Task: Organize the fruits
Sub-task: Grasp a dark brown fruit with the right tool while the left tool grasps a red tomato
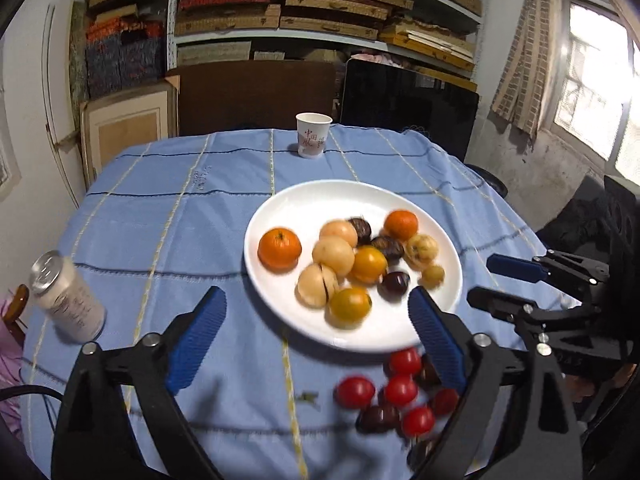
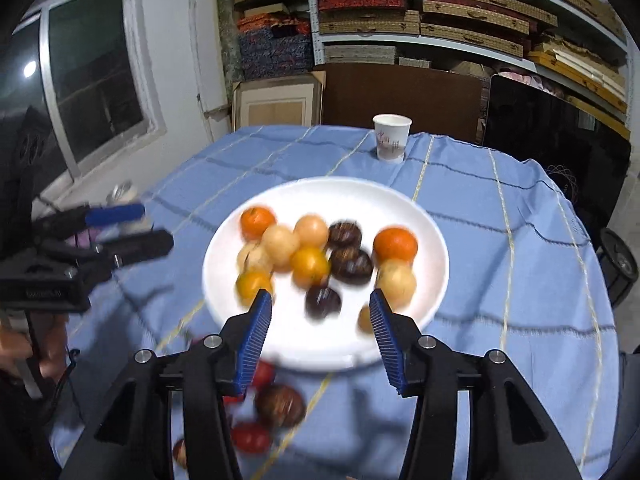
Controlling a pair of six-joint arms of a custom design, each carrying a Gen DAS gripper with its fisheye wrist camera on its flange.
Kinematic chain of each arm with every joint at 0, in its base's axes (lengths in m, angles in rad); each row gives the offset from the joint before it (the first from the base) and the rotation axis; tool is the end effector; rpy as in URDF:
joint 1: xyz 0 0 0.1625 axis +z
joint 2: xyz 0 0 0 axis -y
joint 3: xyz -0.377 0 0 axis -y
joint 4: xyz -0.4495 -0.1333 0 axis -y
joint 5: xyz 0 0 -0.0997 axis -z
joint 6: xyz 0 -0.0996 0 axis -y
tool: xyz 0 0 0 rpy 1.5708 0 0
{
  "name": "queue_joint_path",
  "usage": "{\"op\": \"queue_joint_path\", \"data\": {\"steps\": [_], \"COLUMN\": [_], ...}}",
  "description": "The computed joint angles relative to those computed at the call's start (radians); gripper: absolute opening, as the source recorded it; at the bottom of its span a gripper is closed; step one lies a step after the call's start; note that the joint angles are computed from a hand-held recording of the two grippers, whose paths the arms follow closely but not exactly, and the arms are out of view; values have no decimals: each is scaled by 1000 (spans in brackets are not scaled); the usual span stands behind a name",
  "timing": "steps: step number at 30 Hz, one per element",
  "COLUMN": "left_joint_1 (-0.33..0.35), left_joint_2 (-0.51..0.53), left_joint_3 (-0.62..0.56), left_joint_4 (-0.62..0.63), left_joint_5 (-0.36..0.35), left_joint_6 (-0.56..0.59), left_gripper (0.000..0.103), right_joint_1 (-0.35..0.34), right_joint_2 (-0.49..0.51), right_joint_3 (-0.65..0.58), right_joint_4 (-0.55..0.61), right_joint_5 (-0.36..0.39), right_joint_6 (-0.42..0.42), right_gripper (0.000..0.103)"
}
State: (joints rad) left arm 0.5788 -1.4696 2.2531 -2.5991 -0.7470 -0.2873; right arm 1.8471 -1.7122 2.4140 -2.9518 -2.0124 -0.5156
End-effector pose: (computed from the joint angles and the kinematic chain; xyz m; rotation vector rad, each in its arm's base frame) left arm -0.2803 -0.4297 0.1788 0.7289 2.3676 -0.8893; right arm 0.2030 -0.3834 0.2381 0.7853 -2.3953 0.8141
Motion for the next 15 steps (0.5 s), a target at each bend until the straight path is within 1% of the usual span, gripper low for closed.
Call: {"op": "queue_joint_path", "data": {"steps": [3, 5, 7, 10, 13, 15], "left_joint_1": [-43, -66, -83, -102, -113, -119], "left_joint_2": [-114, -175, -227, -275, -313, -331], "left_joint_3": [86, 131, 171, 209, 230, 242], "left_joint_4": [99, 155, 205, 266, 309, 326], "left_joint_5": [-26, -31, -33, -25, -26, -20], "left_joint_6": [-88, -148, -205, -273, -319, -335], "left_gripper": [92, 92, 92, 92, 92, 92], "right_joint_1": [32, 47, 66, 94, 102, 114], "right_joint_2": [-95, -133, -138, -89, -29, 24], "right_joint_3": [109, 159, 192, 216, 199, 186], "right_joint_4": [54, 89, 97, 41, 27, -9], "right_joint_5": [-8, -4, -11, -56, -68, -97], "right_joint_6": [26, 54, 72, 93, 124, 129], "right_gripper": [55, 57, 57, 57, 57, 57]}}
